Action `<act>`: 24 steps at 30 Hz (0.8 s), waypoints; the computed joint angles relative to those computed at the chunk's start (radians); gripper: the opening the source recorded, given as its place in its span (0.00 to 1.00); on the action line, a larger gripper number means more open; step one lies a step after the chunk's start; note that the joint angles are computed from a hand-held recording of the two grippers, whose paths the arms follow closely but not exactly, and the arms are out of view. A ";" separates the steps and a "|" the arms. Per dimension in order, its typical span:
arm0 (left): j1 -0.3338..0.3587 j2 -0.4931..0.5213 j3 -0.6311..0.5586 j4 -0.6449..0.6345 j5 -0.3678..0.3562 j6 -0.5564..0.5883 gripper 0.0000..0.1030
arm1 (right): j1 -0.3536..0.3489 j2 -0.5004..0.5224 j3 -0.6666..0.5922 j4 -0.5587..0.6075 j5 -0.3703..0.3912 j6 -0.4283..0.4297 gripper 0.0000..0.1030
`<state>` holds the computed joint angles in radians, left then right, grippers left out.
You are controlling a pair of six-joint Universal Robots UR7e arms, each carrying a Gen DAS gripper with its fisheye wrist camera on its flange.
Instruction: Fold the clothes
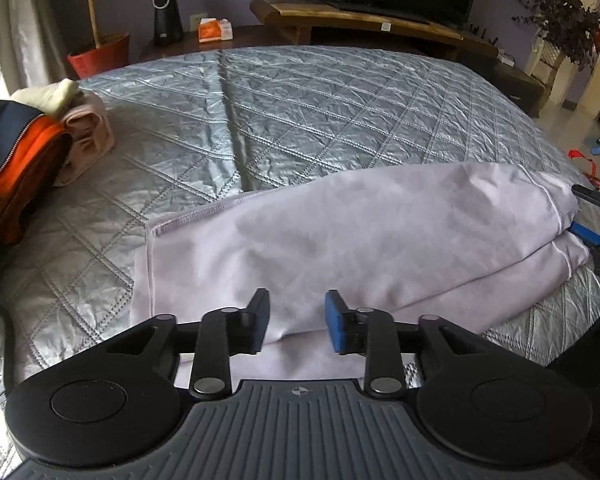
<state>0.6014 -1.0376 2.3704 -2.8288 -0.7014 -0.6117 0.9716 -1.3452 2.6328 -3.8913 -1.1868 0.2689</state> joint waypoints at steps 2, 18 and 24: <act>0.000 0.008 0.000 -0.018 0.001 0.016 0.47 | 0.005 0.012 -0.007 -0.007 -0.002 -0.001 0.49; -0.011 0.089 -0.024 0.058 0.013 0.166 0.71 | 0.039 -0.035 -0.010 0.081 -0.071 -0.053 0.34; 0.005 0.089 -0.029 0.061 -0.016 0.160 0.80 | 0.079 -0.047 -0.010 0.084 -0.140 -0.101 0.21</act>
